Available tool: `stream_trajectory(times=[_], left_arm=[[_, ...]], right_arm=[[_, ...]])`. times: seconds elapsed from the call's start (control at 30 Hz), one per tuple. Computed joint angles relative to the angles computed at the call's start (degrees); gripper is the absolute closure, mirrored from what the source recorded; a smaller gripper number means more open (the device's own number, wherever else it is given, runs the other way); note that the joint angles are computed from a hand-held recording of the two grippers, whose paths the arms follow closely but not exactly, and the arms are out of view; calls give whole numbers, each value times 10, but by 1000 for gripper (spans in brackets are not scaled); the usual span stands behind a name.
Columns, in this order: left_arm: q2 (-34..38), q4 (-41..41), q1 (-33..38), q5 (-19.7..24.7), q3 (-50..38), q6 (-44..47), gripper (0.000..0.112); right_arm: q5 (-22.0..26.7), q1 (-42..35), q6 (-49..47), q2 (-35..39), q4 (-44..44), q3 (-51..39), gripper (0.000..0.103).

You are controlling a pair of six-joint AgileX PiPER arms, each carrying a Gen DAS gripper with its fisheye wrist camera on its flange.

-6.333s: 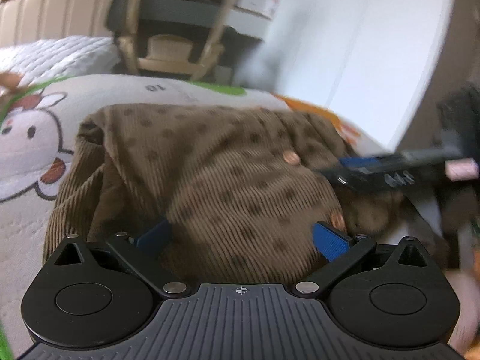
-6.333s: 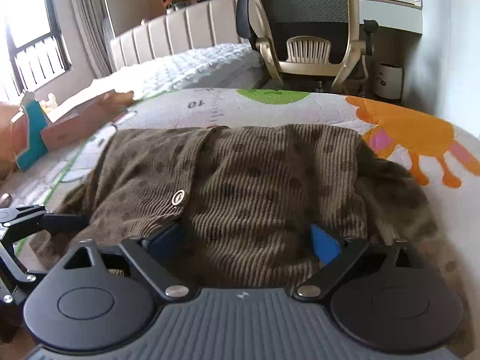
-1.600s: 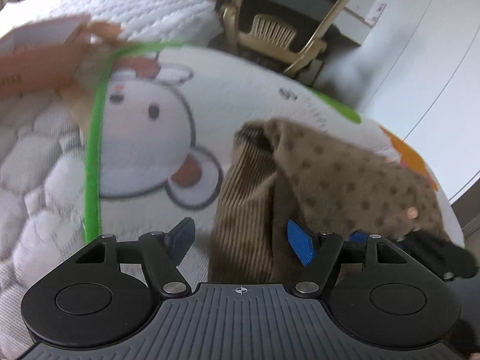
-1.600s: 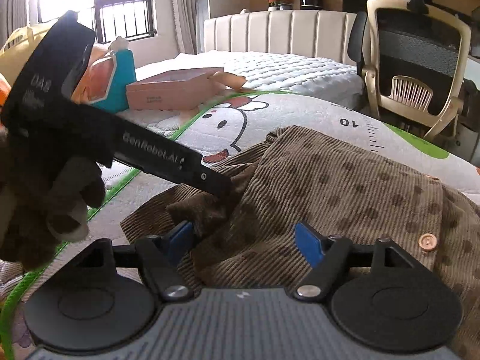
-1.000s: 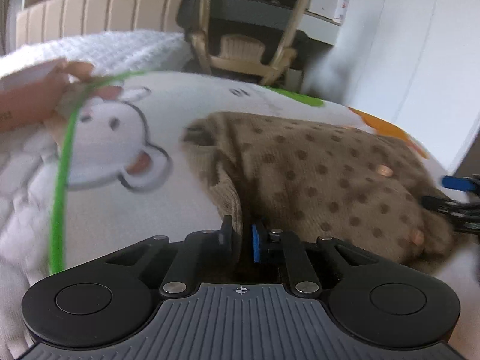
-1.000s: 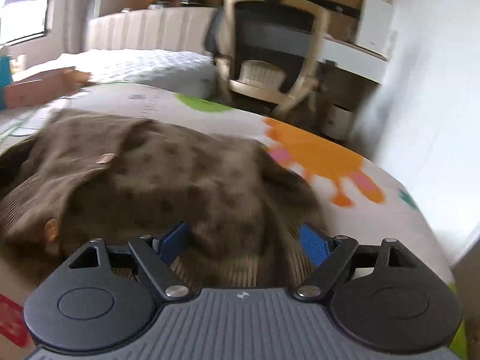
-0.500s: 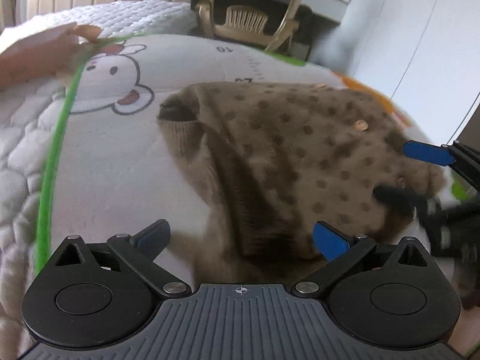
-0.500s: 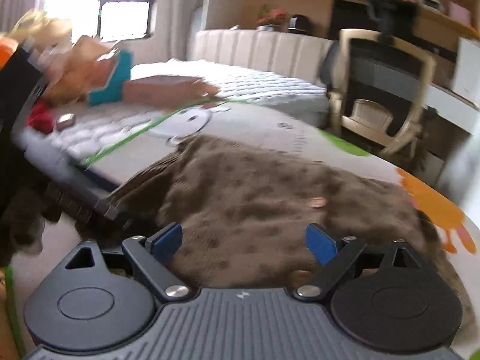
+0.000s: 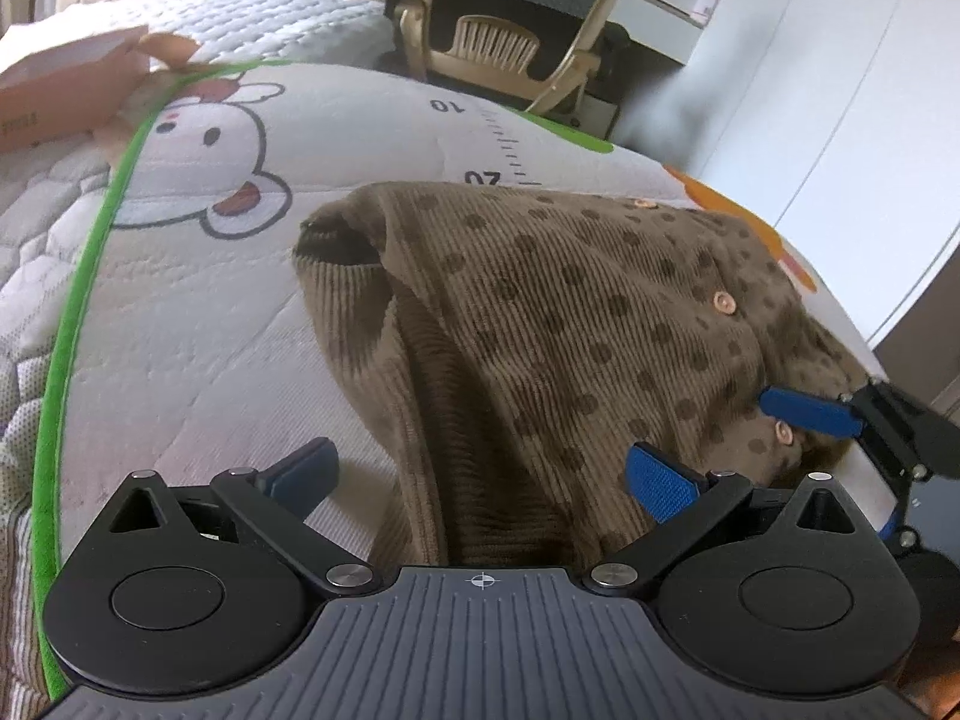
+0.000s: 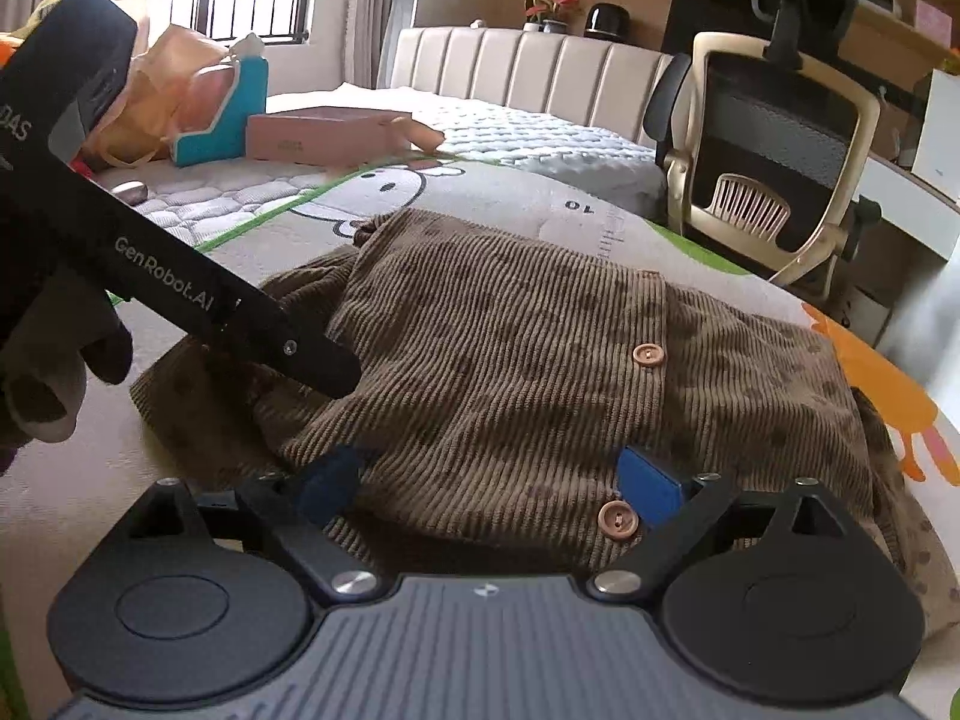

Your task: Fold clothes

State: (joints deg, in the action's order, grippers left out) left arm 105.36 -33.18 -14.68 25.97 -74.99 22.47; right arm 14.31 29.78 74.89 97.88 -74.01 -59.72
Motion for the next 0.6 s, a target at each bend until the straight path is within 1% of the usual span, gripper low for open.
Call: stream_trajectory(times=[0.07, 0.1, 0.13, 0.17, 0.2, 0.23, 0.27, 0.3, 0.33, 0.37, 0.4, 0.5, 0.53, 0.6], left_arm=[[-1, -62, 13, 9, 5, 57, 9], [1, -104, 22, 22, 5, 91, 9], [3, -127, 28, 31, 3, 111, 10], [6, -133, 28, 37, -2, 121, 15], [8, -137, 28, 36, -3, 128, 26], [8, -136, 26, 29, -1, 132, 31], [8, -136, 24, 21, 2, 136, 44], [10, -145, 26, 18, 2, 143, 60], [15, -165, 36, 26, -2, 148, 68], [22, -188, 51, 45, -10, 151, 86], [31, -216, 68, 72, -21, 155, 91], [47, -264, 103, 138, -52, 145, 93], [49, -270, 108, 151, -61, 139, 93], [51, -266, 106, 163, -78, 124, 93]], right_arm=[[5, 6, 26, -7, -29, 8, 9], [4, 8, 36, -12, -39, 12, 9], [4, 10, 46, -17, -49, 16, 9], [2, 12, 49, -20, -51, 18, 9], [0, 14, 48, -22, -53, 18, 9], [2, 19, 49, -23, -55, 18, 9], [4, 23, 49, -24, -57, 17, 9], [6, 27, 49, -24, -59, 16, 9], [5, 33, 47, -23, -60, 13, 9], [3, 39, 43, -22, -59, 10, 9], [0, 45, 38, -21, -62, 7, 9], [-19, 64, -9, 2, -42, -21, 9], [-21, 68, -33, 16, -24, -36, 9], [-24, 75, -89, 45, 18, -67, 9]])
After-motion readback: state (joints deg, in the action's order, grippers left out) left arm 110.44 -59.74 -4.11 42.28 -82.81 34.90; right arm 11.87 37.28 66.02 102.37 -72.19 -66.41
